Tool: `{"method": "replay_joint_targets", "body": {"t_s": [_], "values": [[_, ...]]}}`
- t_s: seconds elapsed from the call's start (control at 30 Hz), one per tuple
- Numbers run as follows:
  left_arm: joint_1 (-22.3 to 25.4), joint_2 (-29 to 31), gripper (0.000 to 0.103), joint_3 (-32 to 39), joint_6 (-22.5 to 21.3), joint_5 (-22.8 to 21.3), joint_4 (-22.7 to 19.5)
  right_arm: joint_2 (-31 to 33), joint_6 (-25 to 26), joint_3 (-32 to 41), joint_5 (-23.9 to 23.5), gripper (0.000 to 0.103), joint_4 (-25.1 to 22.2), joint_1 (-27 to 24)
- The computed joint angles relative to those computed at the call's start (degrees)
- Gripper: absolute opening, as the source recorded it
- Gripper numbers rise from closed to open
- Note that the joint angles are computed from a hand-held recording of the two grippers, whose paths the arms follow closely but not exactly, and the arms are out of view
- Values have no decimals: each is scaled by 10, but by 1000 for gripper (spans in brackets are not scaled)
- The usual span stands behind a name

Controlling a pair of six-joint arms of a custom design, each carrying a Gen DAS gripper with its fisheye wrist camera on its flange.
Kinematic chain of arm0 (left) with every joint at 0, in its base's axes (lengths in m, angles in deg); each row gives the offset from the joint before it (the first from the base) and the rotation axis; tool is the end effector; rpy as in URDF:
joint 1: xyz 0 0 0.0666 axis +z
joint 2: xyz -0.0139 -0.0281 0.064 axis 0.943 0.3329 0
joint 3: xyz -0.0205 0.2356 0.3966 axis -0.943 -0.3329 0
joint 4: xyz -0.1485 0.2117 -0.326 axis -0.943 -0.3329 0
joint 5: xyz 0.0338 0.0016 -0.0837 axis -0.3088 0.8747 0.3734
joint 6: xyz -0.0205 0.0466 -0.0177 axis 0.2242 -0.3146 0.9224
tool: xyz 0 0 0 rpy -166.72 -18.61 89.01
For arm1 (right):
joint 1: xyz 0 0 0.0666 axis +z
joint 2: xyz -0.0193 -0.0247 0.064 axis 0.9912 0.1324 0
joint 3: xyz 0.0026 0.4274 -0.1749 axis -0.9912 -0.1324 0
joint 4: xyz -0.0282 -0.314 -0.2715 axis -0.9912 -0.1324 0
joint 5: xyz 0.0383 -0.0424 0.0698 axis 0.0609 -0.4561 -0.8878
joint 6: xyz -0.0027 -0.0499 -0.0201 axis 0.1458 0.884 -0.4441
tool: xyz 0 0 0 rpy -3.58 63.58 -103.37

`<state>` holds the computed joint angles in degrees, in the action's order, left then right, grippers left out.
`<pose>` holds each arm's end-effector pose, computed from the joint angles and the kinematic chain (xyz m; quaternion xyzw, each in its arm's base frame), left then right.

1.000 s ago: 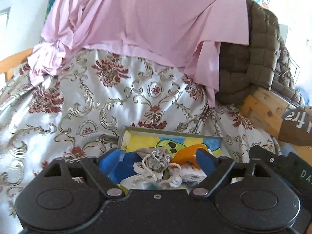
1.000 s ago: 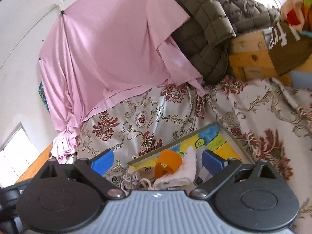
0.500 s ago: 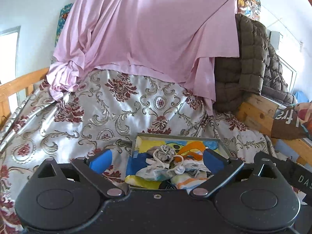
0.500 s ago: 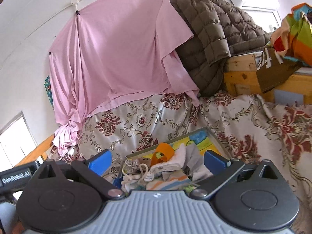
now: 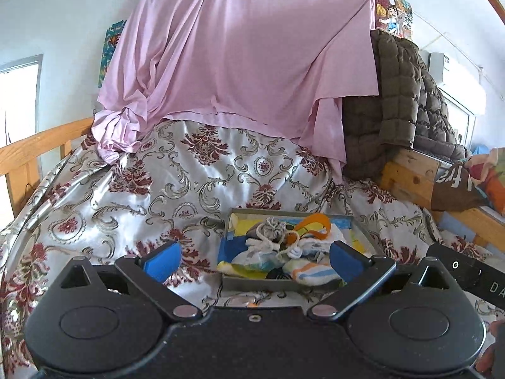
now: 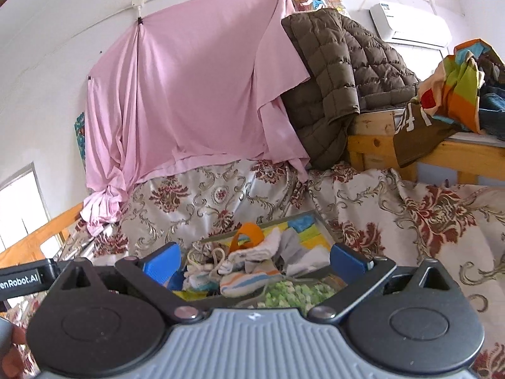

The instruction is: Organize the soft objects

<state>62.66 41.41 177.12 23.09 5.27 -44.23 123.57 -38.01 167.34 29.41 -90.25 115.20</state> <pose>0.6134 -0.0927 0.6007 0.0869 0.8146 -0.1383 0.5565 0.5297 0.3113 0.5641 0.1916 0.7614 0.0079 0.6192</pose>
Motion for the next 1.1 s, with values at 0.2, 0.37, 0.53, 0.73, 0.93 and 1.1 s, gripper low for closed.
{"method": "replay_joint_targets", "body": {"t_s": [0.2,0.37,0.53,0.73,0.93,1.1], "values": [[4,-28,101,-48,0,-2,22,-6,-4,-11,17,103,-20,13],[9,-45,101,-80,-2,-4,31,-13,-5,-24,29,103,-23,25],[13,-61,101,-105,-1,-4,39,-18,-9,-32,43,103,-37,37],[20,-77,101,-131,6,-5,49,-23,-11,-38,62,103,-50,52],[26,-90,102,-153,1,-6,60,-23,-15,-40,77,103,-66,64],[28,-100,102,-168,-16,-17,60,-19,-35,-35,82,103,-93,72]]}}
